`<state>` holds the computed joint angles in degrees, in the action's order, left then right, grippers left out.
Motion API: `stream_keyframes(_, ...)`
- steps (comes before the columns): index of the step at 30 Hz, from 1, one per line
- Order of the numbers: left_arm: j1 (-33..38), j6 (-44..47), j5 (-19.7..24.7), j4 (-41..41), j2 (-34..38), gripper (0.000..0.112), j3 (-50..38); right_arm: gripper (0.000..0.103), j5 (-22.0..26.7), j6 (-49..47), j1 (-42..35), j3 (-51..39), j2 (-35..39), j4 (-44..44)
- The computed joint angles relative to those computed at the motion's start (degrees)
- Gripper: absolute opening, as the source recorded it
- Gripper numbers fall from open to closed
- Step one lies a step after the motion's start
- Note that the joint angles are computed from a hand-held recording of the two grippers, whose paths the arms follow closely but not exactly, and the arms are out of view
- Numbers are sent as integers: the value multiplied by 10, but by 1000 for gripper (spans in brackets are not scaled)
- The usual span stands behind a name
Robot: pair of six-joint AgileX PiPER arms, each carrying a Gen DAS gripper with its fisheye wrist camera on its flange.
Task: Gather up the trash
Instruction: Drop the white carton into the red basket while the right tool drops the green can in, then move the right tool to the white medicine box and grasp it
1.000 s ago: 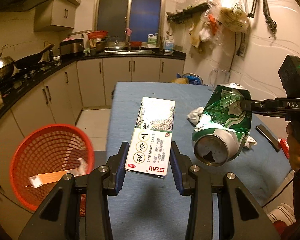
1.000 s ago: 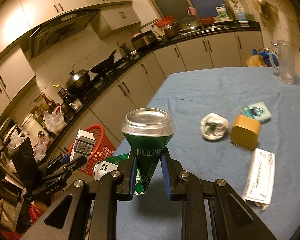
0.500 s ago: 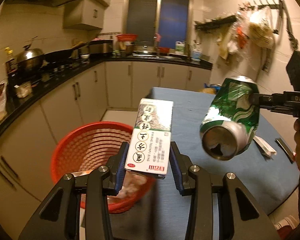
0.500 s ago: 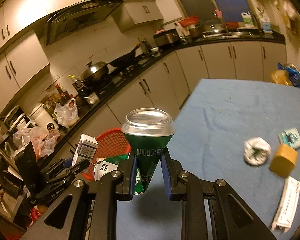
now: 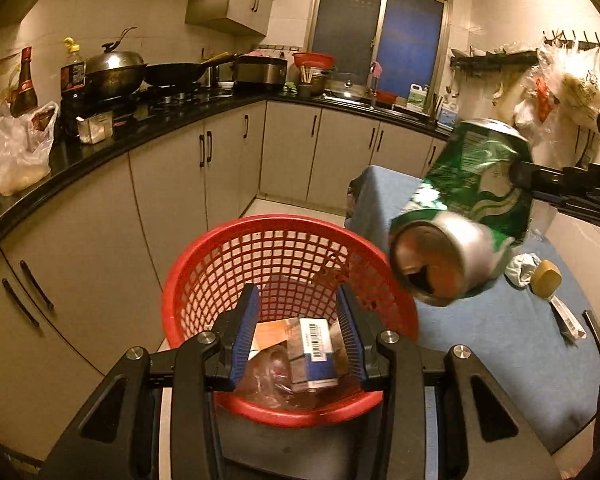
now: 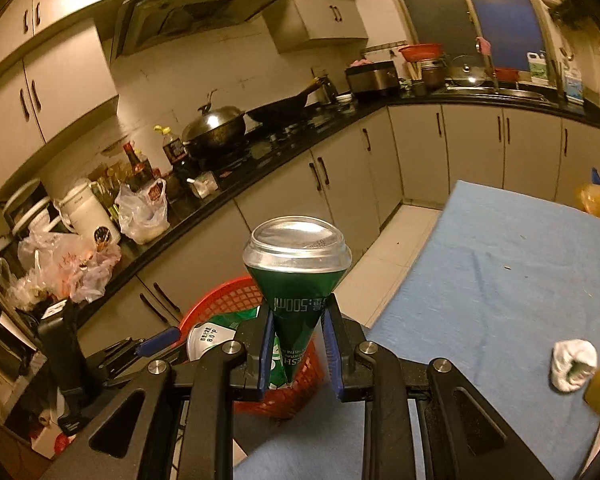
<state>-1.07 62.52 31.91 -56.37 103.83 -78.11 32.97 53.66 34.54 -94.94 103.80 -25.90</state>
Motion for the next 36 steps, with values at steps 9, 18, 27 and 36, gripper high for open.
stream_keyframes(9,19,2,7,-3,17,39,-5,25,91,-63,21,-184,157,9)
stream_keyframes(18,28,16,10,-26,-2,39,17,41,43,-88,3,-117,119,60)
stream_keyframes(27,-18,40,-52,-59,-74,51,92,44,-45,33,3,98,-31,-5)
stream_keyframes(36,-138,-54,-142,13,-116,52,152,45,-86,195,2,313,-169,-107)
